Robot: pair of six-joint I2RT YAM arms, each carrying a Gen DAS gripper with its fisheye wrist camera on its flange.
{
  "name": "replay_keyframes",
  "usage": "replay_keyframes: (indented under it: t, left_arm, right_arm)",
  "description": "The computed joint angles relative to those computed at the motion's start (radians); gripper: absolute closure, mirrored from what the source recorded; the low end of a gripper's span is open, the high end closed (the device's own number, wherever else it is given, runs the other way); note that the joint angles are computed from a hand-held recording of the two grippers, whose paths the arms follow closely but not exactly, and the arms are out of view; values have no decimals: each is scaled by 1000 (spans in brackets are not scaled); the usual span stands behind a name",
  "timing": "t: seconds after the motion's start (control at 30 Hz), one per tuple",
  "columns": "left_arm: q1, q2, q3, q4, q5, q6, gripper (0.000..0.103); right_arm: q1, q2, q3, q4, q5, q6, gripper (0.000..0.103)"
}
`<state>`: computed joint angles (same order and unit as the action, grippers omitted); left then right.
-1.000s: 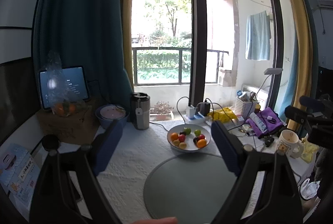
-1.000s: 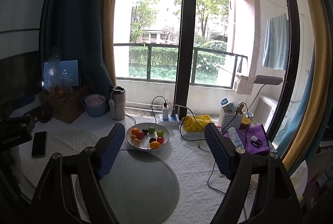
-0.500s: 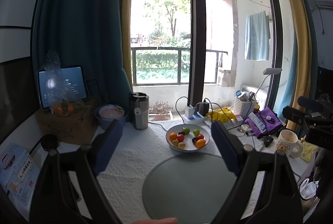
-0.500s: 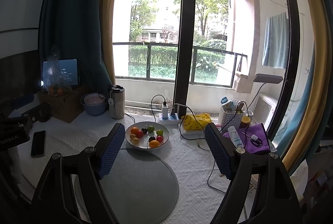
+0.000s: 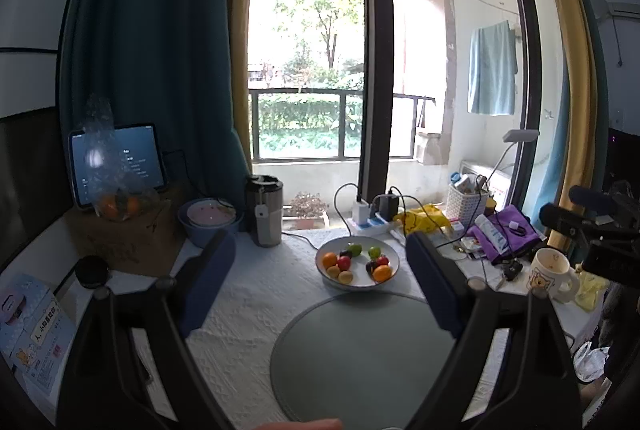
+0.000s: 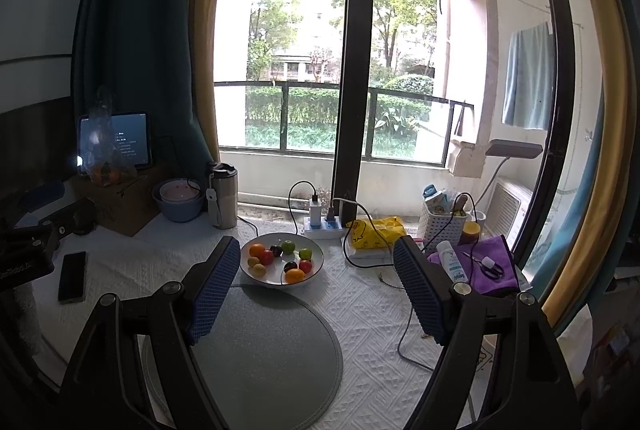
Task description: Organize fruits
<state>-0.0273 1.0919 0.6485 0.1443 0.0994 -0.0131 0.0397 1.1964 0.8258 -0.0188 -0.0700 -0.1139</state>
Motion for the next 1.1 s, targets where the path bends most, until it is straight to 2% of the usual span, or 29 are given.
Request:
replay_keyframes:
  t: [0.9,1.1]
  left_arm:
    - [-2,-5,3,-10,29,-19,15]
    - [-5,57,12,21,46,-24,15]
  right_arm:
    - [5,4,5,0,2,-3,21]
    - [-3,39,13,8,-11,-13,21]
